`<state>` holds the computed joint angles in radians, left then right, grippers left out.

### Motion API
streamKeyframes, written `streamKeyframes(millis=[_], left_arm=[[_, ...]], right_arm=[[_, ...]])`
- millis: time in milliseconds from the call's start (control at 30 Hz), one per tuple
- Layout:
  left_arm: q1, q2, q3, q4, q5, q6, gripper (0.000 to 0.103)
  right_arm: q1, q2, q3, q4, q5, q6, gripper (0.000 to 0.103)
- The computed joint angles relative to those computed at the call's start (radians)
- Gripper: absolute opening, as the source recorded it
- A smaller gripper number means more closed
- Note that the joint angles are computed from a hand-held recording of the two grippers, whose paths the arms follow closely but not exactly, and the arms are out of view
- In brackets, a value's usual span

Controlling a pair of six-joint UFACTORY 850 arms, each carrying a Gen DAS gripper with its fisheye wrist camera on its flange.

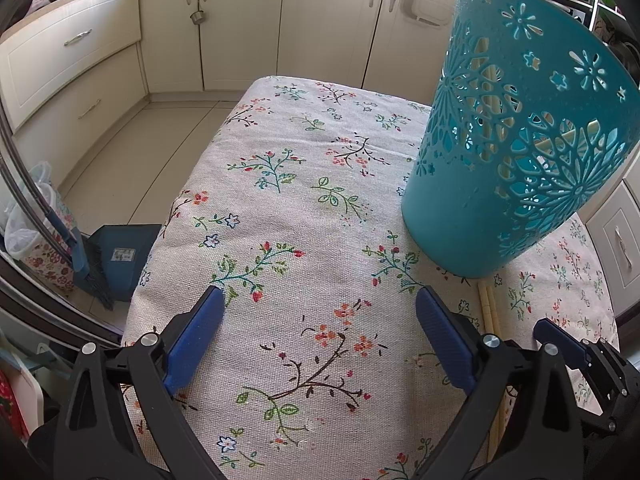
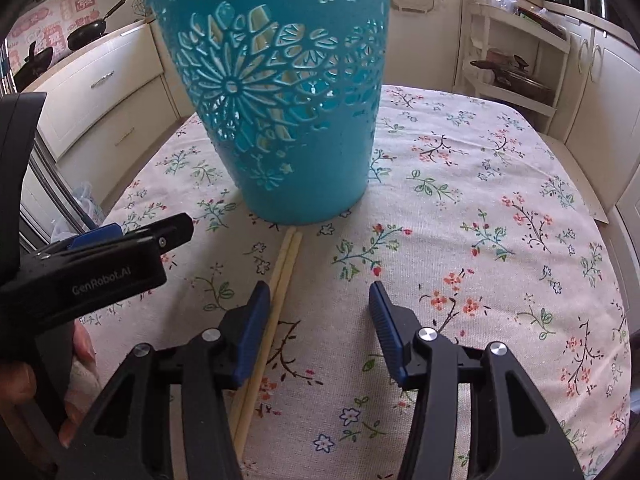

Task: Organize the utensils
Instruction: 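Bring the right tool back to the remaining chopsticks, fingers open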

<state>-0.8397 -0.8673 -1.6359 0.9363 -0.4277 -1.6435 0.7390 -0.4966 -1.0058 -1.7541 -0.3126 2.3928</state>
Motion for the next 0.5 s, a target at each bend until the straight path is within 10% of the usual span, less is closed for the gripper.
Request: streamKeyframes(millis=[500], left_arm=[[-0.014, 0.012, 0.012, 0.038, 0.044, 0.033, 0.093]], right_arm=[[-0.027, 0.052, 0.065, 0.010, 0.045, -0.140, 0.012]])
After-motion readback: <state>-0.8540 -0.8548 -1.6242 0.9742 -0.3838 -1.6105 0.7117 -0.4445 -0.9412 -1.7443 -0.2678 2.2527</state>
